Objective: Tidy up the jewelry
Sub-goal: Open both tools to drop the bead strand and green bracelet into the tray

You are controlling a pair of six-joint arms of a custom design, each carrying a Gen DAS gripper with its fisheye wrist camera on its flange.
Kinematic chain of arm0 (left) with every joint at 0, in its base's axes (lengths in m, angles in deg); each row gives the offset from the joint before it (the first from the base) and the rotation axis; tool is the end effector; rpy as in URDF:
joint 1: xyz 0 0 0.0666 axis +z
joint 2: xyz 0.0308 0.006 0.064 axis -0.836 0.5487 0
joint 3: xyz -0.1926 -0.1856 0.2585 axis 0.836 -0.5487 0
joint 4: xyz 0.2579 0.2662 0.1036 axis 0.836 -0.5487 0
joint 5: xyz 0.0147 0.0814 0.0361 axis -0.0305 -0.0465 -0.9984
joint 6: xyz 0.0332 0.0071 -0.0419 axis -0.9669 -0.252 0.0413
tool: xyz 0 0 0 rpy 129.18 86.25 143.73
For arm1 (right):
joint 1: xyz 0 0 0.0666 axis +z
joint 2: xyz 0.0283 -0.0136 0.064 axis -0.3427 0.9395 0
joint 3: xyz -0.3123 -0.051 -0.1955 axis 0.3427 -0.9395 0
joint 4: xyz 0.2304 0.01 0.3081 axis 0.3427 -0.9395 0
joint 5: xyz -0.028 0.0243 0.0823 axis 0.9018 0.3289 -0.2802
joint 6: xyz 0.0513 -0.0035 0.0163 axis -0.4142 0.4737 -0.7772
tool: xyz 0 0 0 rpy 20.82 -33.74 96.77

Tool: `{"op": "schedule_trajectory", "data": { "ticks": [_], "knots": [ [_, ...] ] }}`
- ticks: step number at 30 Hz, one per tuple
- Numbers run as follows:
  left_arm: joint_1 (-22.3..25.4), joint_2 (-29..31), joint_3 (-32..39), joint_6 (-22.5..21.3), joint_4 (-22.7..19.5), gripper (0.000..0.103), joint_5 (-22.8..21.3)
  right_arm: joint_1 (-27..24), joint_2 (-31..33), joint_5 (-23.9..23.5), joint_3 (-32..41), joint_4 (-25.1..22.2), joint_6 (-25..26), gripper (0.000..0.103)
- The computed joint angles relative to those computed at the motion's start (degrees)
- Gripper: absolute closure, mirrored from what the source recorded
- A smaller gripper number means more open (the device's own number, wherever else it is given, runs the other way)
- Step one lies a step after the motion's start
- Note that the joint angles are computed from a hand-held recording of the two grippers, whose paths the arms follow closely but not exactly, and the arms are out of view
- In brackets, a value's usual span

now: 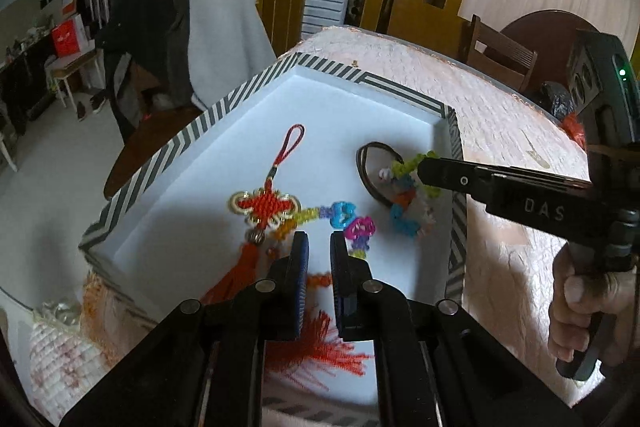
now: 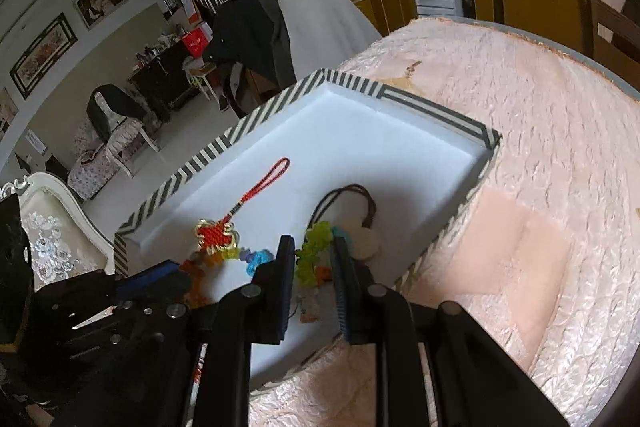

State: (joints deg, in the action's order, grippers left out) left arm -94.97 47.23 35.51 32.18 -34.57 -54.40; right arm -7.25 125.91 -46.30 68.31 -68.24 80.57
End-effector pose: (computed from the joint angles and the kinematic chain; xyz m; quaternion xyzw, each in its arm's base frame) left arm 0.3834 -0.2931 0.4423 0.0533 0.9319 -0.1011 0.3442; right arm 0.4771 0.1144 0.3904 -0.0699 0.9398 0.1419 0.3028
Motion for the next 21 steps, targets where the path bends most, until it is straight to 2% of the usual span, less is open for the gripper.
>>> {"op": "schedule_trajectory", "data": {
  "ticks": [3,6,8,15,19,21],
  "knots": [
    [-0.20,-1.44,-1.33,0.52,0.20,0.073,-0.81,-0.12,-0.64,0.14,-0.92,0.64,-0.27,0.081],
    [-0.12,-2.98,-2.70,1.44,0.20,0.072,-1.83,-0.75,-1.41,-0.46,-1.02,-0.20,-1.48,0.065],
    [0.06,-3.44,-2.93,1.66,-0.21,0.072,-2.56,-1.37,-2.31,-0.88,-1.48,-0.10,-2.09,0.062],
    [-0.73,-3.53,-1.88,1.78,-1.20,0.072,-5.40,-4.64,-7.60,0.25,-3.77,-1.23,-0.19,0.062],
    [-1.50,-3.36,-1.17,2.67,-1.90,0.071,-6.57,-9.43,-13.05,0.81,-5.95,-3.16,4.31,0.062],
    [-1.88,-3.12,-0.56,3.74,-2.28,0.068,-7.59,-13.73,-16.37,0.55,-6.98,-4.73,7.05,0.061]
  ]
}}
